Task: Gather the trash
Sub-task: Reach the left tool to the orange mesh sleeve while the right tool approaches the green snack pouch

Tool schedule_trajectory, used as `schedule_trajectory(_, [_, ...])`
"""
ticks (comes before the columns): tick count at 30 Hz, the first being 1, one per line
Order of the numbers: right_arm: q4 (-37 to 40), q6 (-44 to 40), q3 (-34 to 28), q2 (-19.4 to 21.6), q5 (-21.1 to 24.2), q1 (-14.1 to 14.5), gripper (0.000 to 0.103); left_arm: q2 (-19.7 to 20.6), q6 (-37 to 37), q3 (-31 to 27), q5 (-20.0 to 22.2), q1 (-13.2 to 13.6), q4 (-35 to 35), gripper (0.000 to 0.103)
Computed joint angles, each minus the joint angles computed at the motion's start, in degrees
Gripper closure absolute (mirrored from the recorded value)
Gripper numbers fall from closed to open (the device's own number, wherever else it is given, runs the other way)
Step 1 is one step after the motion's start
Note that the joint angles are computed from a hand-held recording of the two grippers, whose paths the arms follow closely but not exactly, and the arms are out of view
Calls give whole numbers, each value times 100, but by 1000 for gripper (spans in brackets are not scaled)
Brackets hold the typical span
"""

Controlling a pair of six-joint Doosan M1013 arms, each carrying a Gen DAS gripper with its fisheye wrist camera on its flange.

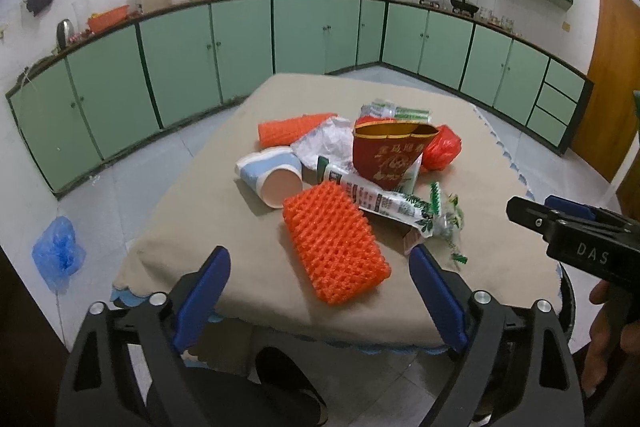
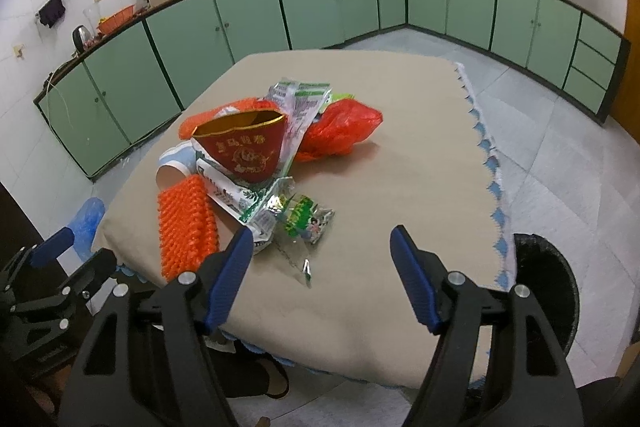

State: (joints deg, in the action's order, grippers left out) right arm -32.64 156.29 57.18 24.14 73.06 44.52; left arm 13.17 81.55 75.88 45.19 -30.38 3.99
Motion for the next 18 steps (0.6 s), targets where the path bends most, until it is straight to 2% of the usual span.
schedule_trajectory(18, [339,-42,239,56,-141,-234,33,598,273,-408,369,-26,-224,15])
